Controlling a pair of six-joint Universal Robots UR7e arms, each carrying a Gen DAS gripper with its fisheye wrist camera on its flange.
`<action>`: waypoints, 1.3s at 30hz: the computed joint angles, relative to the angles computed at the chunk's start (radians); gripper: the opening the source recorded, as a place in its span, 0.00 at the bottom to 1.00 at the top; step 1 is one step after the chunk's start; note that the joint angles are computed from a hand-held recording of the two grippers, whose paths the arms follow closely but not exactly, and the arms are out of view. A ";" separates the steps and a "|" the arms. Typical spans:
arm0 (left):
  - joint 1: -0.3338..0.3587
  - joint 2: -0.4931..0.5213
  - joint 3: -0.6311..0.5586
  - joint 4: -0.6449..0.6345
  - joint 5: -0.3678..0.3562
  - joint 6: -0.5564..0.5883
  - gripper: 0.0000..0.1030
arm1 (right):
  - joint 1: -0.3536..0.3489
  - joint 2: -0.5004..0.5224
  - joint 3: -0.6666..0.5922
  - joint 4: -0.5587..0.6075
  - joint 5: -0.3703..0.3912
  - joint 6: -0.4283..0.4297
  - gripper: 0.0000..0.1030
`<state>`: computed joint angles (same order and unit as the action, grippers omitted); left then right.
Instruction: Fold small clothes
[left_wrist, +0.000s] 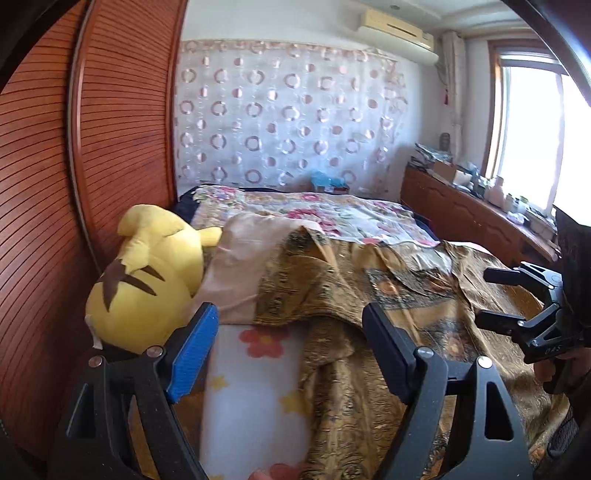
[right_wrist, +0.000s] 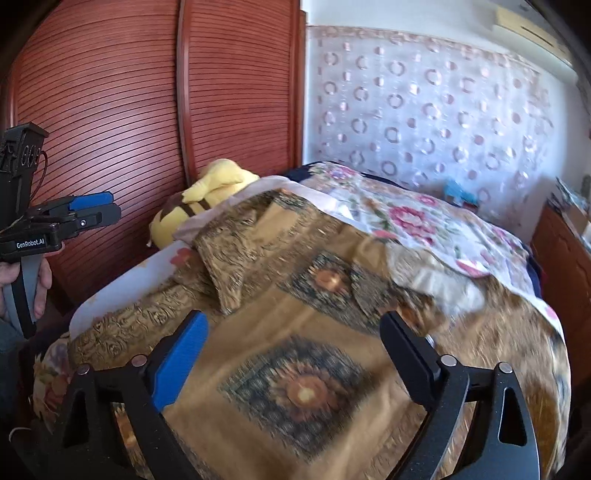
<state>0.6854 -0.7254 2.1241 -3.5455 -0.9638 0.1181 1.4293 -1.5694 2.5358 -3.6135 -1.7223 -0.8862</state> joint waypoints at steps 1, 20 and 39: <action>0.004 0.002 0.003 -0.018 0.003 0.002 0.78 | 0.018 0.024 -0.023 0.013 -0.010 -0.011 0.89; 0.054 -0.031 0.072 -0.023 0.014 -0.024 0.78 | 0.212 0.432 -0.436 0.306 -0.216 -0.087 0.64; 0.045 -0.005 0.065 -0.007 -0.018 -0.021 0.78 | 0.129 0.381 -0.447 0.183 -0.106 0.074 0.10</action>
